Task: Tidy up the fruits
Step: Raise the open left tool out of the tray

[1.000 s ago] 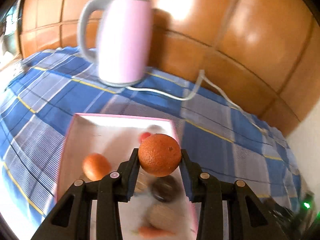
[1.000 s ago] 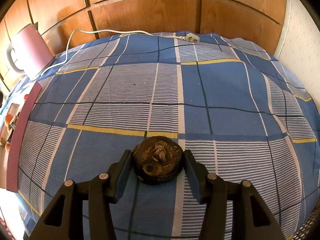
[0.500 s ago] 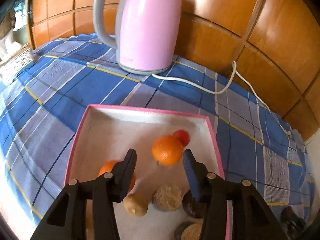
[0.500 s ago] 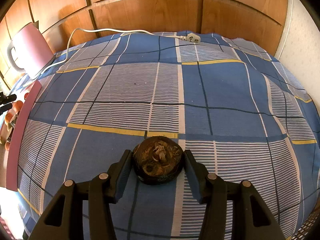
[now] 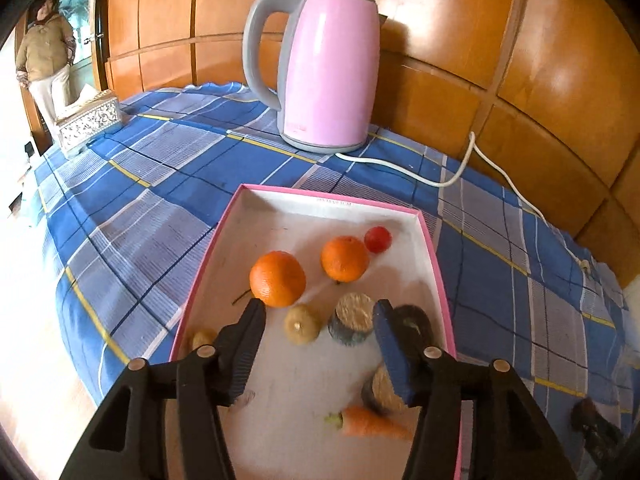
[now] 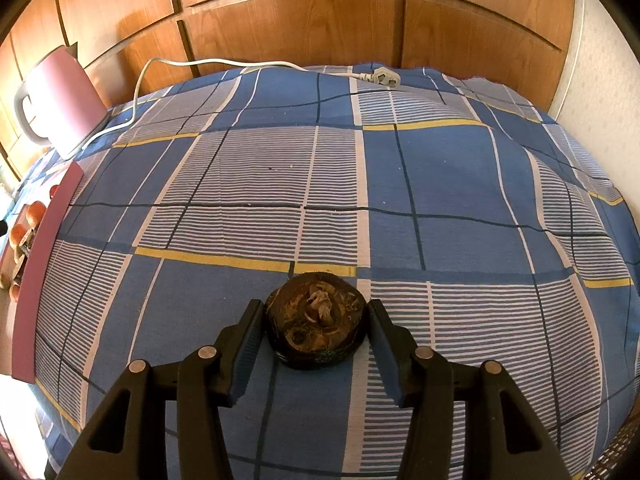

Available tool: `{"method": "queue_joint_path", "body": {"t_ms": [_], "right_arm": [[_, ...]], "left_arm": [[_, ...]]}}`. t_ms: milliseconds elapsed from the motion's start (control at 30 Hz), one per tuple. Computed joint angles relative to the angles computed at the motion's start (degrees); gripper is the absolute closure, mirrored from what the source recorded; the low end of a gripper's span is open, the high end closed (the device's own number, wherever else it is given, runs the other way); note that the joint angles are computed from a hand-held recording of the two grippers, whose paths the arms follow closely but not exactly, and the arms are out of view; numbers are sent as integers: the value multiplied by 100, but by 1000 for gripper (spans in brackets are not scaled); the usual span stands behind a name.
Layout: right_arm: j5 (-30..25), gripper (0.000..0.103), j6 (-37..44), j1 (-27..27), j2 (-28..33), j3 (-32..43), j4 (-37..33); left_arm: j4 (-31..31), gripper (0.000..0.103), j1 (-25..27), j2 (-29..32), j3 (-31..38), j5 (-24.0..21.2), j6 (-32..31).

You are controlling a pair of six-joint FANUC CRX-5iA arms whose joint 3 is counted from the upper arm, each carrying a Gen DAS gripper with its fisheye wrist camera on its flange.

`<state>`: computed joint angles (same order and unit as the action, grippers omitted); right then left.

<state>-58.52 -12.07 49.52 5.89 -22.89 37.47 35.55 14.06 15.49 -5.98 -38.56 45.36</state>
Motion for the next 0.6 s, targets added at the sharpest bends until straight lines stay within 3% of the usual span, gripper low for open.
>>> {"method": "queue_joint_path", "body": {"t_ms": [300, 600], "right_arm": [[-57, 51, -2, 25, 24, 24, 13], [-123, 51, 12, 39, 61, 76, 6]], "left_arm": [[256, 44, 23, -443, -591, 211, -638], [375, 39, 82, -617, -825, 101, -929]]}}
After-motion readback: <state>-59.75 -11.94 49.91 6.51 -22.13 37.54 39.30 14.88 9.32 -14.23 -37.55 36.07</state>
